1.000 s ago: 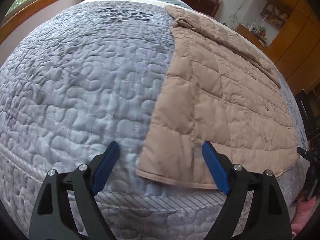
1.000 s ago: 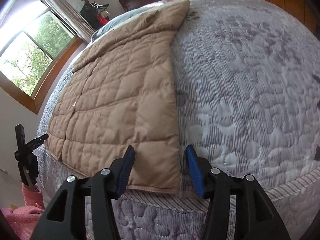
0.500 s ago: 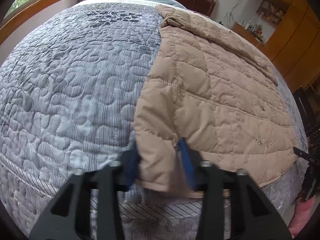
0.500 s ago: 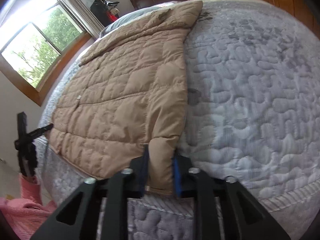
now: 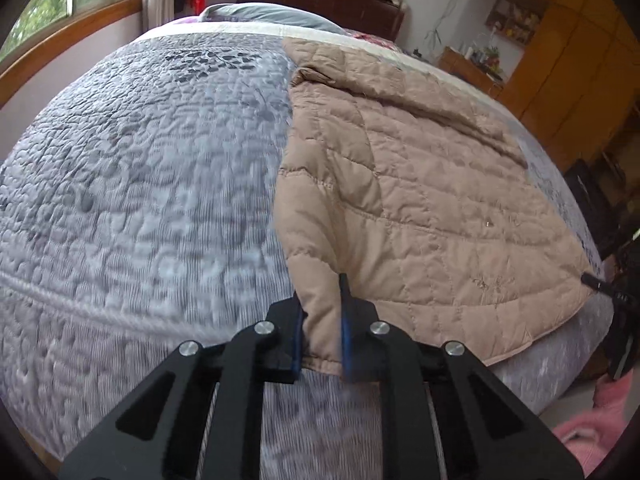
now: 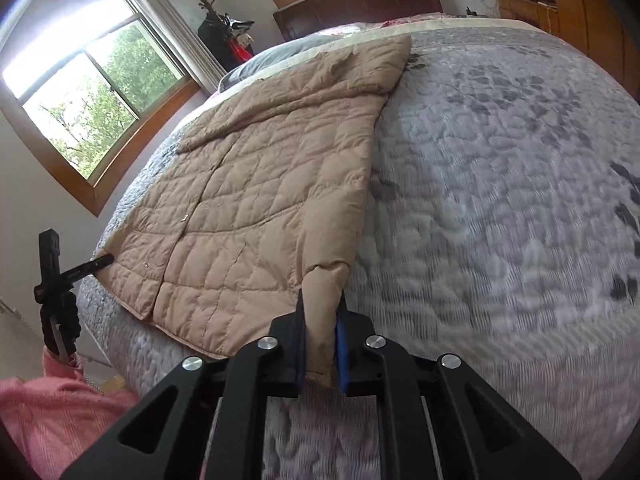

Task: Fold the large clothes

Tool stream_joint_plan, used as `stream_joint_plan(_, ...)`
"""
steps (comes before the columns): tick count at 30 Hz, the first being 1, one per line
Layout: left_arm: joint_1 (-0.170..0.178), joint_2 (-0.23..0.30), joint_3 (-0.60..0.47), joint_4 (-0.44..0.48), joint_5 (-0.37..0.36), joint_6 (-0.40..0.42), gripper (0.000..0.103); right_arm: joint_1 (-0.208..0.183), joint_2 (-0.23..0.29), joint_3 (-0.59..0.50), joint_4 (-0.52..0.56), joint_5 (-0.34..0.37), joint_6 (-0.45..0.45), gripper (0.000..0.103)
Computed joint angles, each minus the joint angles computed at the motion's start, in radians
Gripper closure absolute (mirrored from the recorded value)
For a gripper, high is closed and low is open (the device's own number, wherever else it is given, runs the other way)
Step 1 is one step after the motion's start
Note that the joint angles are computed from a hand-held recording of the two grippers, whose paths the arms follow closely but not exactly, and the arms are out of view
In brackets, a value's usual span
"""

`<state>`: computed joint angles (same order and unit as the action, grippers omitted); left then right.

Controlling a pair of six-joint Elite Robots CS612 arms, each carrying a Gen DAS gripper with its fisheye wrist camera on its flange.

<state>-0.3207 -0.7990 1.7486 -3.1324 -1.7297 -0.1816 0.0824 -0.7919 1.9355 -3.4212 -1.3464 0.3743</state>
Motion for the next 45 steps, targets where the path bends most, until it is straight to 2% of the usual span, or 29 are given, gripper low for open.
stream_joint_plan(3, -0.013, 0.003, 0.018, 0.039, 0.029, 0.024, 0.09, 0.004, 0.01, 0.013, -0.004, -0.025, 0.026, 0.091)
stream_joint_plan(7, -0.029, 0.019, 0.028, -0.004, 0.085, 0.048, 0.09, -0.005, 0.05, 0.008, -0.044, -0.002, 0.073, 0.091)
stream_joint_plan(10, -0.032, 0.017, 0.031, -0.012, 0.093, 0.043, 0.09, -0.007, 0.055, 0.009, -0.072, -0.001, 0.083, 0.091)
stream_joint_plan(14, -0.018, 0.01, 0.034, -0.044, 0.047, 0.016, 0.091, -0.011, 0.044, 0.019, -0.086, 0.004, 0.088, 0.092)
stream_joint_plan(19, -0.006, -0.005, 0.044, -0.144, -0.018, 0.007, 0.091, -0.016, 0.017, 0.032, -0.158, 0.018, 0.077, 0.092)
stream_joint_plan(23, 0.006, -0.005, 0.019, -0.194, -0.065, -0.013, 0.091, -0.018, -0.008, 0.022, -0.169, 0.014, 0.05, 0.092)
stream_joint_plan(29, 0.022, 0.03, -0.081, -0.19, -0.095, -0.074, 0.091, -0.034, -0.026, -0.046, -0.092, 0.02, 0.001, 0.092)
stream_joint_plan(34, 0.025, 0.064, -0.187, -0.13, -0.088, -0.066, 0.091, -0.047, -0.024, -0.132, 0.016, 0.035, -0.026, 0.092)
stream_joint_plan(39, 0.031, 0.112, -0.321, -0.057, -0.097, -0.085, 0.091, -0.067, -0.001, -0.237, 0.113, 0.064, -0.027, 0.092)
stream_joint_plan(45, 0.026, 0.182, -0.499, 0.016, -0.051, -0.068, 0.091, -0.094, 0.045, -0.375, 0.218, 0.083, 0.002, 0.092)
